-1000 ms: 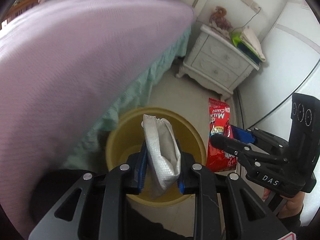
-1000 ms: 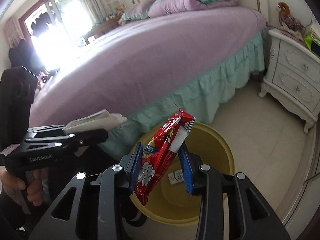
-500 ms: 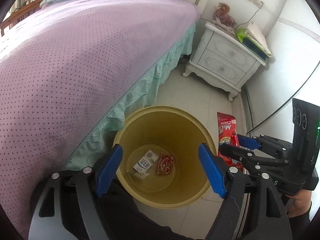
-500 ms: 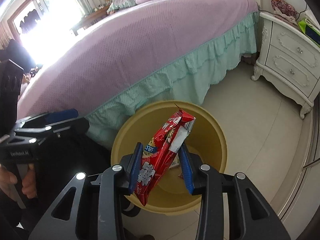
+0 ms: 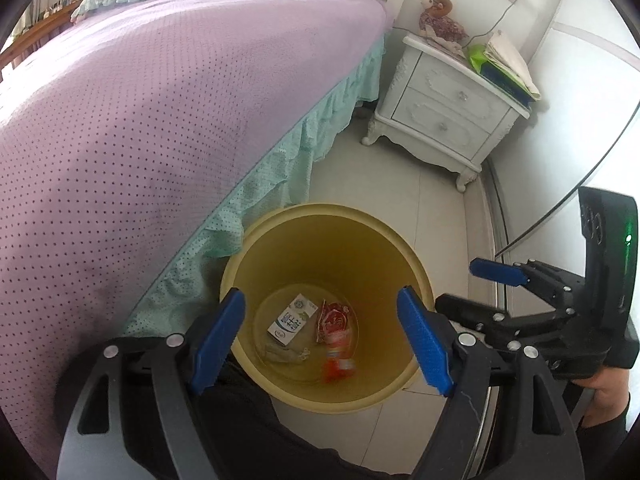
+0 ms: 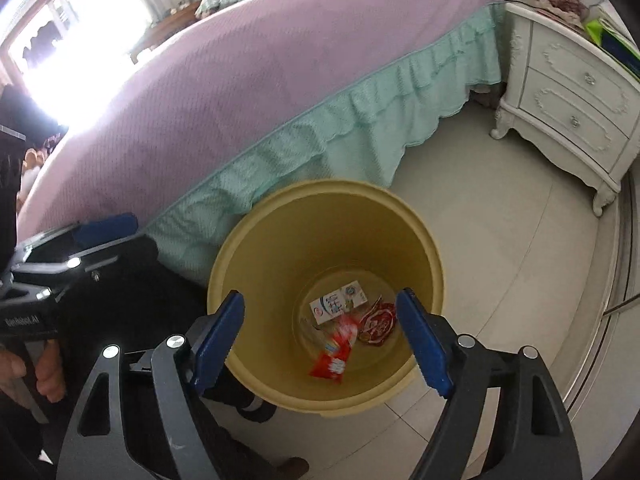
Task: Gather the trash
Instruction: 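Move both grippers back from the bin toward the bed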
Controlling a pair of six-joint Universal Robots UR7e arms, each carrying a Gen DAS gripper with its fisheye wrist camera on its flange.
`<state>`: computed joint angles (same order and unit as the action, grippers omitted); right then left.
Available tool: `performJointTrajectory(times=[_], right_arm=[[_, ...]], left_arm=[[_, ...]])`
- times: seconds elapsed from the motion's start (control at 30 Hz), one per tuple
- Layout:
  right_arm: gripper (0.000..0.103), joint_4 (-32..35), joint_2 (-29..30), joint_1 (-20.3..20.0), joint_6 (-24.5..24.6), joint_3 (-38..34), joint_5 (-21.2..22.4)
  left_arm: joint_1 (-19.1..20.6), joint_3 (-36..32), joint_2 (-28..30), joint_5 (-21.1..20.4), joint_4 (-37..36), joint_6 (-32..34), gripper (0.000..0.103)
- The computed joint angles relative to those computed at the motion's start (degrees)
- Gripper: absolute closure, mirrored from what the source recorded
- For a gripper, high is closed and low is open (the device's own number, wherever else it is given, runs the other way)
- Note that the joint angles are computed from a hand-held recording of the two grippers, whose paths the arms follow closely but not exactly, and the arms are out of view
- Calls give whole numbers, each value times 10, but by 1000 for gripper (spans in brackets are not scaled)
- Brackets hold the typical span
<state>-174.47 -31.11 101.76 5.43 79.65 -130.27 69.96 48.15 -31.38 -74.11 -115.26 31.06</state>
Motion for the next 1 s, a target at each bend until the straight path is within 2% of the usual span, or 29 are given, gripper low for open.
performJointTrajectory(times=[0.33, 0.6, 0.7, 0.83, 0.93, 1.0], right_arm=[[27, -16, 7, 14, -28, -16, 12], [26, -33, 34, 37, -89, -64, 29], [25, -57, 48, 46, -128, -86, 63], [17, -93, 83, 60, -186, -142, 120], [12, -84, 116, 67, -219, -204, 174], [7, -70, 143, 73, -236, -253, 197]], left_arm=[[-2, 30, -31, -16, -38, 14, 25], [6, 28, -53, -19, -70, -2, 24], [6, 50, -72, -2, -130, 4, 22], [8, 68, -98, 15, -206, 18, 13], [11, 71, -114, 33, -261, 25, 6], [13, 64, -121, 45, -291, 29, 4]])
